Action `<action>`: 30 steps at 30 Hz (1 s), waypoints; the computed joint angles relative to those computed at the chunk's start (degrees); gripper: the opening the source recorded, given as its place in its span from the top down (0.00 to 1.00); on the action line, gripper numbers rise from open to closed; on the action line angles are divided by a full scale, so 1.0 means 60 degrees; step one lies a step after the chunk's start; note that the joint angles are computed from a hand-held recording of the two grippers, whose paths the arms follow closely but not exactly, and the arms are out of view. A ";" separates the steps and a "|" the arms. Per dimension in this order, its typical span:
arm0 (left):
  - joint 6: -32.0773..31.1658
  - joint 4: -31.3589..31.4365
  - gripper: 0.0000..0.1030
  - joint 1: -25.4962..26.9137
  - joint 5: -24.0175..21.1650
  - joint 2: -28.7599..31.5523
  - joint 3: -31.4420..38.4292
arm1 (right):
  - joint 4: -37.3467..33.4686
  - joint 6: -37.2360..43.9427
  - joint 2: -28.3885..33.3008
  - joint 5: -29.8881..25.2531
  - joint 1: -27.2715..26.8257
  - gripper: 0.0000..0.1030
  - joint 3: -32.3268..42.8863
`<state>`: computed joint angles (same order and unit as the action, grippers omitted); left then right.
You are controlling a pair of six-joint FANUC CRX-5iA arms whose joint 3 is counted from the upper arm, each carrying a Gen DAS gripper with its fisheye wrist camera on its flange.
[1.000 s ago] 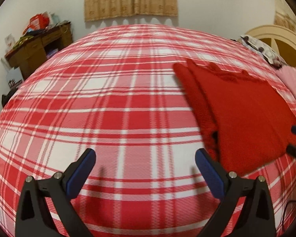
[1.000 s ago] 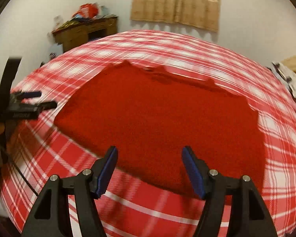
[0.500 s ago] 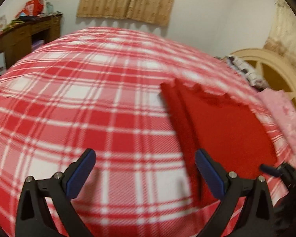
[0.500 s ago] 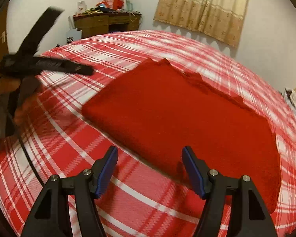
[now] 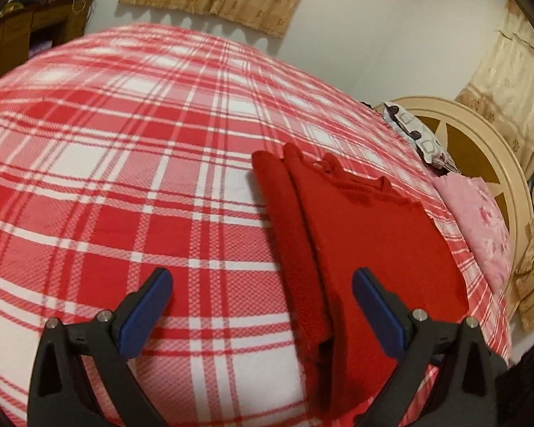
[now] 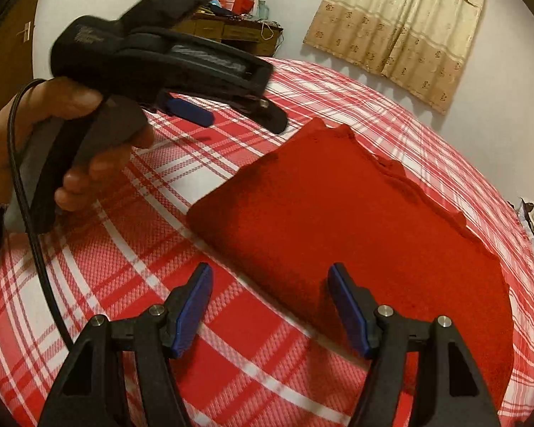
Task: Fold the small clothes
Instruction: 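Close both tools on the side edge of the folded sweater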
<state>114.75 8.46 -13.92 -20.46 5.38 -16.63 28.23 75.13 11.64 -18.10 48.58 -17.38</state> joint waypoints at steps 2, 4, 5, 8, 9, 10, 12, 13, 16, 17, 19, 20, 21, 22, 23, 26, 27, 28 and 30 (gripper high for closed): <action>-0.0613 0.0723 0.00 0.0059 0.0241 0.0109 -0.0152 | 0.0273 -0.0206 0.0061 0.0077 0.0017 0.34 -0.0026; -0.1169 0.1393 0.00 0.0077 0.0466 0.0204 -0.0266 | 0.0500 -0.0329 0.0139 0.0107 0.0058 0.34 -0.0008; -0.1543 0.1819 0.00 0.0074 0.0606 0.0236 -0.0361 | 0.0680 -0.0468 0.0161 0.0138 0.0078 0.34 -0.0028; -0.1896 0.2159 0.00 0.0022 0.0774 0.0383 -0.0274 | 0.1527 -0.1032 0.0183 0.0312 0.0112 0.34 -0.0241; -0.2034 0.2247 0.00 -0.0004 0.0767 0.0460 -0.0199 | 0.1839 -0.1243 0.0184 0.0371 0.0104 0.34 -0.0329; -0.2272 0.2443 0.00 -0.0018 0.0762 0.0527 -0.0171 | 0.2360 -0.1641 0.0169 0.0499 0.0070 0.34 -0.0484; -0.2410 0.2476 0.00 -0.0021 0.0694 0.0653 -0.0041 | 0.2752 -0.1916 0.0154 0.0599 0.0003 0.34 -0.0590; -0.2358 0.2350 0.00 -0.0017 0.0592 0.0742 0.0097 | 0.2867 -0.2007 0.0145 0.0622 -0.0010 0.34 -0.0627; -0.2229 0.2186 0.00 0.0017 0.0417 0.0947 0.0364 | 0.2131 -0.1329 0.0207 0.0470 0.0059 0.35 -0.0380; -0.2076 0.2059 0.00 0.0038 0.0376 0.0984 0.0439 | 0.1858 -0.1070 0.0237 0.0408 0.0088 0.37 -0.0275; -0.1620 0.1632 0.02 0.0064 0.0286 0.1037 0.0618 | 0.1332 -0.0536 0.0278 0.0258 0.0186 0.46 -0.0100; -0.1326 0.1344 0.02 0.0074 0.0198 0.1071 0.0742 | 0.1158 -0.0333 0.0302 0.0219 0.0211 0.52 -0.0039; -0.1532 0.1556 0.02 0.0087 0.0250 0.1097 0.0698 | 0.1233 -0.0360 0.0308 0.0247 0.0214 0.54 -0.0057; -0.1726 0.1773 0.03 0.0096 0.0293 0.1125 0.0657 | 0.1449 -0.0507 0.0311 0.0317 0.0200 0.54 -0.0120; -0.1746 0.1812 0.07 0.0099 0.0320 0.1147 0.0663 | 0.1542 -0.0570 0.0312 0.0356 0.0187 0.56 -0.0148; -0.1804 0.1830 0.14 0.0096 0.0319 0.1230 0.0751 | 0.2321 -0.1224 0.0279 0.0529 0.0120 0.57 -0.0386; -0.2058 0.2102 0.17 0.0092 0.0454 0.1232 0.0656 | 0.2674 -0.1492 0.0269 0.0597 0.0083 0.60 -0.0479; -0.2206 0.2264 0.18 0.0093 0.0507 0.1242 0.0615 | 0.2912 -0.1666 0.0259 0.0623 0.0079 0.61 -0.0542; -0.2175 0.2283 0.19 0.0117 0.0471 0.1279 0.0653 | 0.3513 -0.2108 0.0174 0.0747 0.0055 0.63 -0.0792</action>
<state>101.69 22.16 -13.22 -17.63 13.05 -12.72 49.31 62.48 12.69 -13.62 48.91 -22.13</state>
